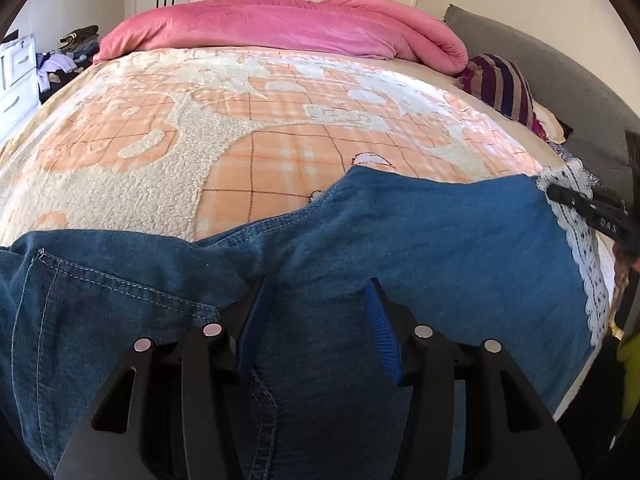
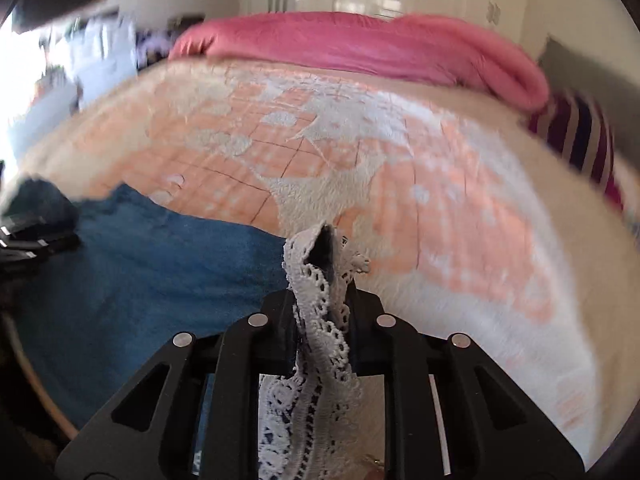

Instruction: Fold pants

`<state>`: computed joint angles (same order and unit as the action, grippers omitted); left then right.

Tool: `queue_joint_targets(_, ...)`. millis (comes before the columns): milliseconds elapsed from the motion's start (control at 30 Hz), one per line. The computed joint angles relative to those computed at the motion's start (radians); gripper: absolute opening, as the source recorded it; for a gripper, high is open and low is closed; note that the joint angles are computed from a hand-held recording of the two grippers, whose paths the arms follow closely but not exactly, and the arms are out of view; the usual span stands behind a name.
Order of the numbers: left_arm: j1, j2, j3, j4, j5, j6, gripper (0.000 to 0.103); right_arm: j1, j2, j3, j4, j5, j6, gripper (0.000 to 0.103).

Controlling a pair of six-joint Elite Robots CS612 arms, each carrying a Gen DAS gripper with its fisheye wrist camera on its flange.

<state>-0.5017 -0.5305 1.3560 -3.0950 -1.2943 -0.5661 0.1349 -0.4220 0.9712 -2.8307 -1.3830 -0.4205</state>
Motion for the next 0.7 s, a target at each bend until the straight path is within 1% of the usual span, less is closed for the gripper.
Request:
queue_joint_targets(33,0.001,0.0,0.0,-0.002,-0.002,-0.001,0.048,0.002,0.016,-0.029,0.034,-0.016,-0.009,0.012)
queue_joint_targets(67,0.002,0.001,0.0,-0.004,-0.005,-0.001,0.048,0.004,0.037,-0.068,0.099,-0.033,-0.014,0.013)
queue_joint_targets(100,0.002,0.001,0.002,-0.009,-0.007,-0.001,0.048,0.003,0.053,-0.091,0.136,-0.045,-0.006,0.015)
queue_joint_targets(133,0.002,0.001,0.003,-0.013,-0.007,0.001,0.048,0.0,0.061,-0.097,0.149,-0.038,0.001,0.016)
queue_joint_targets(200,0.002,0.003,0.003,-0.016,-0.003,0.008,0.048,-0.006,0.06,-0.082,0.118,-0.019,0.037,0.02)
queue_joint_targets(233,0.001,0.004,0.002,-0.017,-0.001,0.011,0.048,-0.006,0.056,-0.076,0.116,-0.024,0.043,0.022)
queue_joint_targets(267,0.001,0.006,0.0,-0.016,0.003,0.014,0.048,-0.006,0.052,-0.069,0.105,-0.038,0.039,0.029)
queue_joint_targets(300,0.001,0.007,-0.001,-0.015,0.003,0.014,0.049,-0.005,0.045,-0.054,0.075,-0.063,0.038,0.043)
queue_joint_targets(333,0.002,0.007,-0.001,-0.015,0.001,0.014,0.049,-0.007,0.034,-0.032,0.044,-0.08,0.042,0.046)
queue_joint_targets(367,0.003,0.004,0.002,-0.016,-0.006,0.012,0.049,-0.011,0.019,-0.004,0.01,-0.079,0.049,0.046)
queue_joint_targets(400,0.005,-0.005,0.011,-0.015,-0.017,0.0,0.049,-0.021,-0.005,0.042,-0.038,-0.05,0.071,0.049)
queue_joint_targets(467,0.006,-0.023,0.04,-0.045,-0.028,-0.021,0.058,-0.041,-0.053,0.131,-0.112,0.009,0.124,0.052)
queue_joint_targets(500,0.004,-0.036,0.063,-0.073,-0.028,-0.026,0.064,-0.056,-0.078,0.178,-0.134,0.064,0.151,0.055)
queue_joint_targets(533,0.002,-0.048,0.082,-0.088,-0.022,-0.025,0.067,-0.068,-0.096,0.211,-0.137,0.111,0.165,0.056)
queue_joint_targets(600,-0.003,-0.073,0.117,-0.089,0.006,-0.024,0.071,-0.088,-0.135,0.29,-0.14,0.184,0.173,0.057)
queue_joint_targets(633,-0.004,-0.083,0.136,-0.1,0.012,-0.028,0.074,-0.094,-0.149,0.319,-0.129,0.212,0.167,0.057)
queue_joint_targets(700,-0.005,-0.101,0.166,-0.113,0.029,-0.049,0.075,-0.105,-0.17,0.363,-0.094,0.254,0.172,0.057)
